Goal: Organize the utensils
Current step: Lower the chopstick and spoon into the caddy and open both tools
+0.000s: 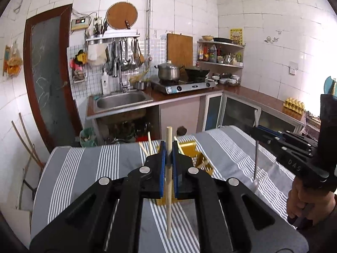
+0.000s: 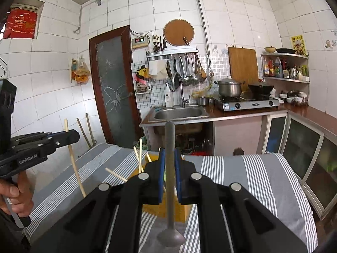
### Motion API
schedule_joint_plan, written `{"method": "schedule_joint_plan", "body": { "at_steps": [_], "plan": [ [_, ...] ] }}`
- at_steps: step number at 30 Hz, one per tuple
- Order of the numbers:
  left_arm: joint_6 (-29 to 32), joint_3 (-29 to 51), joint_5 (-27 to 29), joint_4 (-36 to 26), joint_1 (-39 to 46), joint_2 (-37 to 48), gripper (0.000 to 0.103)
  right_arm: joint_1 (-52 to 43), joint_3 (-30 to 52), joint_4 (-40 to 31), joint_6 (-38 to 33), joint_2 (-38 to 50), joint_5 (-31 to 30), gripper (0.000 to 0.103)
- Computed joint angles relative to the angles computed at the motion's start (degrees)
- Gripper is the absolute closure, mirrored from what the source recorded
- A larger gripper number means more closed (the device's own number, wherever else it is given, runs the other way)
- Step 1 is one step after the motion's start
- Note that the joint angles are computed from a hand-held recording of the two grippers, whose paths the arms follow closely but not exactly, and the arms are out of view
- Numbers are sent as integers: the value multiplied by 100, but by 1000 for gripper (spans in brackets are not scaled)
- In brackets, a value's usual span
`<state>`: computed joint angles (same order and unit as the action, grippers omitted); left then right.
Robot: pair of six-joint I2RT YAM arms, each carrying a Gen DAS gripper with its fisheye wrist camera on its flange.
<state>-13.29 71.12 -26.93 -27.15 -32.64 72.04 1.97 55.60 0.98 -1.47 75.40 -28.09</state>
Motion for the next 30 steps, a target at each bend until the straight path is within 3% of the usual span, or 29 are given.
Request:
{"method": "schedule_joint_plan", "body": {
  "at_steps": [18,30],
  "plan": [
    [532,1732,607,42,655,1162,99,539,1619,-45,42,1389,522,94],
    [476,1998,1072,368,1138,1867,99,813,2283,227,-8,2400,807,94]
  ]
}}
